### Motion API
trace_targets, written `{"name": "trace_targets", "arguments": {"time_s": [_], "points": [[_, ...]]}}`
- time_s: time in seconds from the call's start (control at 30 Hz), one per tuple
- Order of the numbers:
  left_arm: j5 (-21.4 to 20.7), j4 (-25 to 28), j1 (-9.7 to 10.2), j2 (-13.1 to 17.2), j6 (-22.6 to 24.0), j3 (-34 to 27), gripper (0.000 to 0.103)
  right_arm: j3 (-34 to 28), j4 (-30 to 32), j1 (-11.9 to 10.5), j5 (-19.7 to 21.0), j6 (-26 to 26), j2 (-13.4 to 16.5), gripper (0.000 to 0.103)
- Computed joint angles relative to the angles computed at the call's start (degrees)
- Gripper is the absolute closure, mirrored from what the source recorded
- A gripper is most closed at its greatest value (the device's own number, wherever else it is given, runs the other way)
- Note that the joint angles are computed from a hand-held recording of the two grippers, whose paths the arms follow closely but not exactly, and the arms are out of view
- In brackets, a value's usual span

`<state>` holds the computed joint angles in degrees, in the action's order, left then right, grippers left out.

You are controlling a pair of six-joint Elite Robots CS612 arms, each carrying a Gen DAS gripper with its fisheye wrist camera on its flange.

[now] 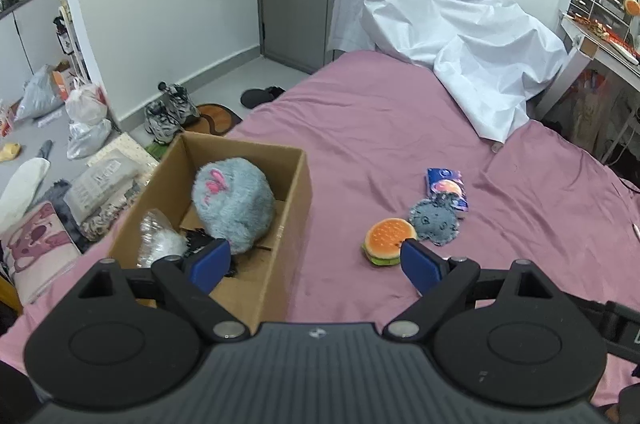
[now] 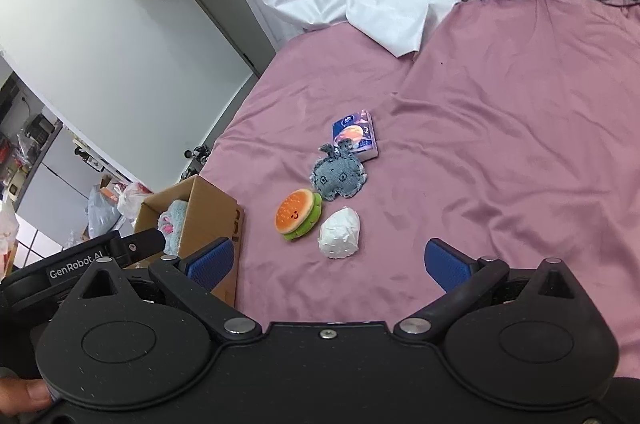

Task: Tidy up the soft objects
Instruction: 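Withdraw both grippers from the box back toward the remaining objects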

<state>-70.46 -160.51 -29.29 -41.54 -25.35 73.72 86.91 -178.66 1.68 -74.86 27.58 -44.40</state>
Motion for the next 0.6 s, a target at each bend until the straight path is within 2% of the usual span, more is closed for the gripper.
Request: {"name": "trace_targets", "arguments": {"time_s": [0.17,0.3,0.47,0.6], "points": [[-0.7,1.2,-0.17,1.1,0.1,-1.6,0.013,-0.2,0.0,-1.0,3.7,2.4,0.9,0.005],[-1.7,2.2,-0.18,2.3,0.6,-3.1,0.015,-1.0,-0.7,-1.7,7.1,5.4,2.3,0.014],[-3.6,2.9,-0.01,3.8,1.0,-5.2,0.016,-2.4,-0.7,-1.9,8.4,6.7,3.8,0.022],[-5.1,4.4,0.09,5.4,1.7,-7.6,0.026,-3.8,0.2,-2.1,9.7,8.0,5.0,0.035]]}}
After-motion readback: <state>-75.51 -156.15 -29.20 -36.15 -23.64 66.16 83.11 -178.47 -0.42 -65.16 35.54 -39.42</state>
